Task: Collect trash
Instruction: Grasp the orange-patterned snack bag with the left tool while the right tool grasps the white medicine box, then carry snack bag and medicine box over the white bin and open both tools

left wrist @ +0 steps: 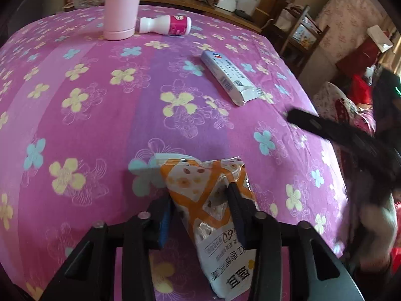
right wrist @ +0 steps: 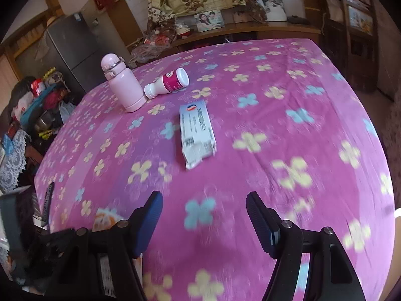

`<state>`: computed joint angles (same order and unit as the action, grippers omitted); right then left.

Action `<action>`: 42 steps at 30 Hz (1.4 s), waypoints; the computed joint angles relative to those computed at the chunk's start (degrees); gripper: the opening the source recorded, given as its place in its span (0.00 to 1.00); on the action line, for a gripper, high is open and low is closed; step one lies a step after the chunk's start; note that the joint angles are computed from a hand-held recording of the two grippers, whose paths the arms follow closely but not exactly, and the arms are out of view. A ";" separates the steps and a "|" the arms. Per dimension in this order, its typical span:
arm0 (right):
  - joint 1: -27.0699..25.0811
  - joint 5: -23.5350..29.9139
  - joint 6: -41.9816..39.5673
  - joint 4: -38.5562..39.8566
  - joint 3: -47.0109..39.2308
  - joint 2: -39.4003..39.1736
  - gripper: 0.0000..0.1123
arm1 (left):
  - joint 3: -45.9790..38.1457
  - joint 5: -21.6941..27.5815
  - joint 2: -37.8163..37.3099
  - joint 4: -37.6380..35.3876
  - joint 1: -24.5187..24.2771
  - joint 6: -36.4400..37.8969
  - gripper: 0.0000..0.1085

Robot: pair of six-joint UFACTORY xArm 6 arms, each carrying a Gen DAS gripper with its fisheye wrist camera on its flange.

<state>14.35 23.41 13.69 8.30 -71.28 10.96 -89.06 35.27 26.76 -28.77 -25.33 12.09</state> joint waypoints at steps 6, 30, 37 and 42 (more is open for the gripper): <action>-0.30 6.34 3.57 -8.00 -20.45 15.98 0.64 | -1.52 1.97 0.21 -2.58 1.40 4.55 0.19; -2.19 -2.98 8.60 -15.61 10.15 -8.00 0.44 | 0.83 -1.88 -2.71 -3.48 -2.27 7.40 0.16; -4.02 -4.05 13.17 -18.75 21.64 -20.12 0.44 | 1.16 -2.84 -4.28 -2.54 -4.45 6.89 0.16; -5.43 -4.06 15.17 -19.79 26.12 -25.64 0.44 | 0.69 -3.54 -4.77 -1.54 -6.23 6.54 0.16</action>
<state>8.92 19.35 28.86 -11.49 -45.16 -14.68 -88.37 31.74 21.99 -30.31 -31.55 18.63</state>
